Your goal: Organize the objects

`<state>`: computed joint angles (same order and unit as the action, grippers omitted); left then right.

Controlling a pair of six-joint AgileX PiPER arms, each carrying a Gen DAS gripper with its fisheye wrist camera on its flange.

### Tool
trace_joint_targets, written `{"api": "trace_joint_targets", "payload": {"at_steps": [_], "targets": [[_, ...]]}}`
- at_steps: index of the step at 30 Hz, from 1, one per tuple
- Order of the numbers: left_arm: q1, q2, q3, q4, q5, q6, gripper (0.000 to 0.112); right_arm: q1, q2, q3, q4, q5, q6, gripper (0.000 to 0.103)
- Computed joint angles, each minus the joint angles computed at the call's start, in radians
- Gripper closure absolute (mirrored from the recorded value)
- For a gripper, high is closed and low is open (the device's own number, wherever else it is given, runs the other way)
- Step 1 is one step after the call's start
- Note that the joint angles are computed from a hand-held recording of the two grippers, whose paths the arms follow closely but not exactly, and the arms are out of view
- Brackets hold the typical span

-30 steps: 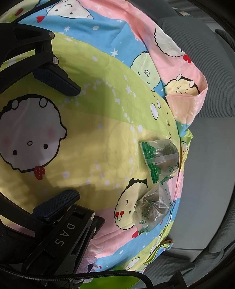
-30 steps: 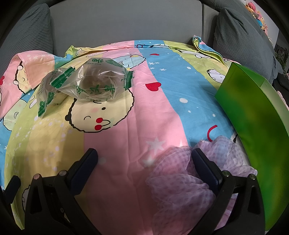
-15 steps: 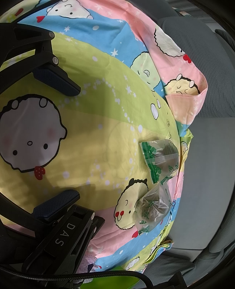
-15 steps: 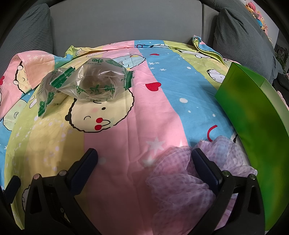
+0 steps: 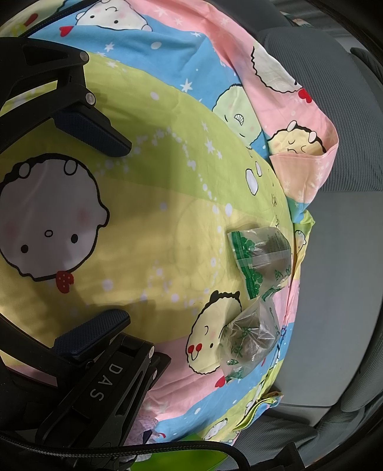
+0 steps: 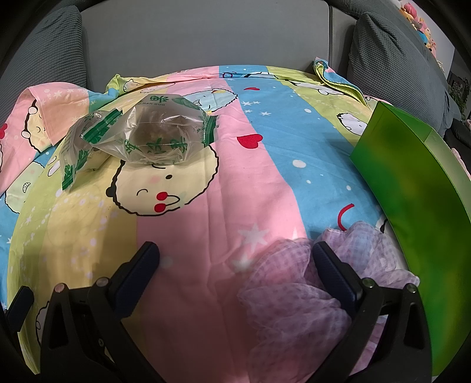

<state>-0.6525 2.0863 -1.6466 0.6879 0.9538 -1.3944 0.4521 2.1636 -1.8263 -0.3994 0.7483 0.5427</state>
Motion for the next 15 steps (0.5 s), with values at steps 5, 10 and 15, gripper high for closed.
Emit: {"api": "trace_joint_targets", "payload": {"at_steps": [5,10,15], "targets": [[-0.003,0.001,-0.004,-0.001,0.004,0.000,0.009,0.000,0.001,-0.002,0.000,0.002,0.000,0.000],[-0.003,0.002,-0.006,-0.001,0.005,0.000,0.009,0.000,0.001,-0.003,0.001,0.002,-0.001,0.000],[0.000,0.004,-0.007,-0.001,0.002,0.002,0.009,0.000,0.001,-0.003,0.001,0.002,-0.001,0.000]]}}
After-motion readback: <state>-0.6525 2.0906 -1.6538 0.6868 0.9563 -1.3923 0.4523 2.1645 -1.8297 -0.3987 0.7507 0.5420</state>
